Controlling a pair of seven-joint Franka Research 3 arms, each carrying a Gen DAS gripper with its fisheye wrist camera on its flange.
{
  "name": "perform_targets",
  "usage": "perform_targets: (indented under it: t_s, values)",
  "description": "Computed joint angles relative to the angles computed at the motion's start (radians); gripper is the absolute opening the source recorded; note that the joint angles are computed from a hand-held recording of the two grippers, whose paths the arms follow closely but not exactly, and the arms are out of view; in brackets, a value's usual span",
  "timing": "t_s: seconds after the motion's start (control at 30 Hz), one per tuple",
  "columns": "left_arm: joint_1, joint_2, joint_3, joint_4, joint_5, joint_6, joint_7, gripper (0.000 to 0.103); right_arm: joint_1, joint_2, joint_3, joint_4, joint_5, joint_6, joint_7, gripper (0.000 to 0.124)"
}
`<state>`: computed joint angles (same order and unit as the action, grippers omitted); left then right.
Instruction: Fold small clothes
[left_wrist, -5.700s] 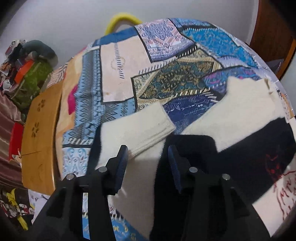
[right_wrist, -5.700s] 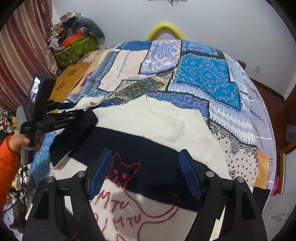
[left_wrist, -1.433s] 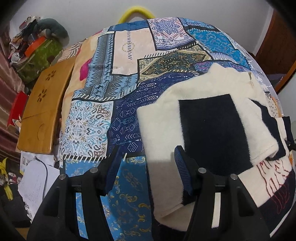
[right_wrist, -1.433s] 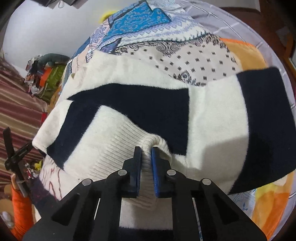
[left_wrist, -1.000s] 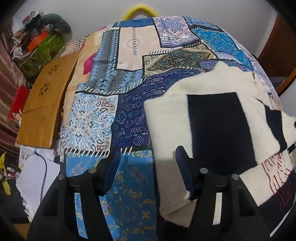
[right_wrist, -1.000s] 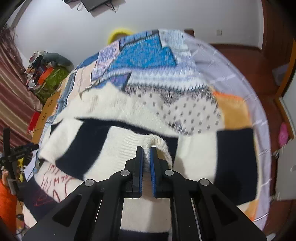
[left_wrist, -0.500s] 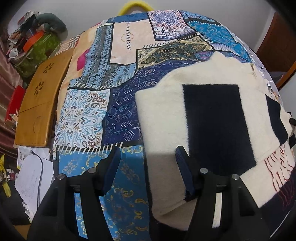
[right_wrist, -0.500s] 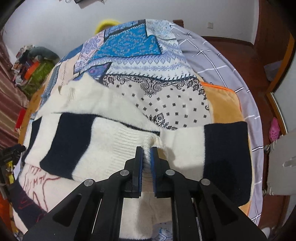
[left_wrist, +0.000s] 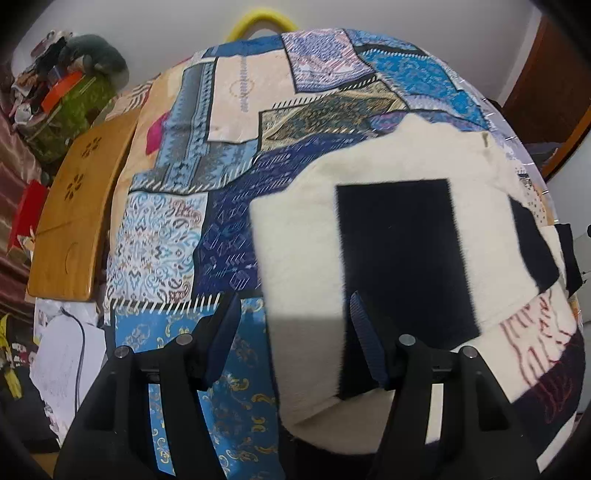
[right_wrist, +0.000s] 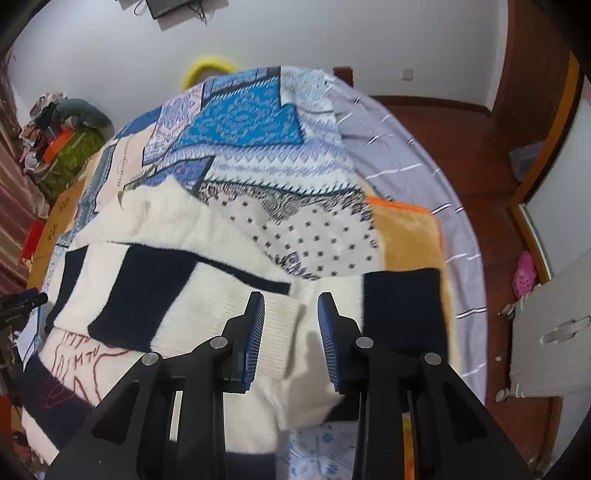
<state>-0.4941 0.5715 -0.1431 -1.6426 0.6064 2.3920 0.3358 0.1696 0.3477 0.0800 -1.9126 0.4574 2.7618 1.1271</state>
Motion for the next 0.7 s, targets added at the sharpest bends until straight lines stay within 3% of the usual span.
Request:
perform_targets:
  t_s: [0.33, 0.53, 0.7]
  values:
    - [-0.053, 0.108, 0.006, 0.237, 0.013, -0.058, 0.09, 0.067, -0.044, -0.103, -0.035, -0.09, 0.024, 0.059, -0.022, 0.035]
    - [-0.105, 0.267, 0.009, 0.501, -0.035, -0.142, 0.224, 0.067, -0.08, -0.124, -0.056, -0.131, 0.033, 0.066, -0.025, 0.035]
    - [-0.155, 0.451, 0.021, 0.798, -0.114, -0.254, 0.346, 0.067, -0.108, -0.102, -0.068, -0.153, 0.049, 0.05, -0.021, 0.036]
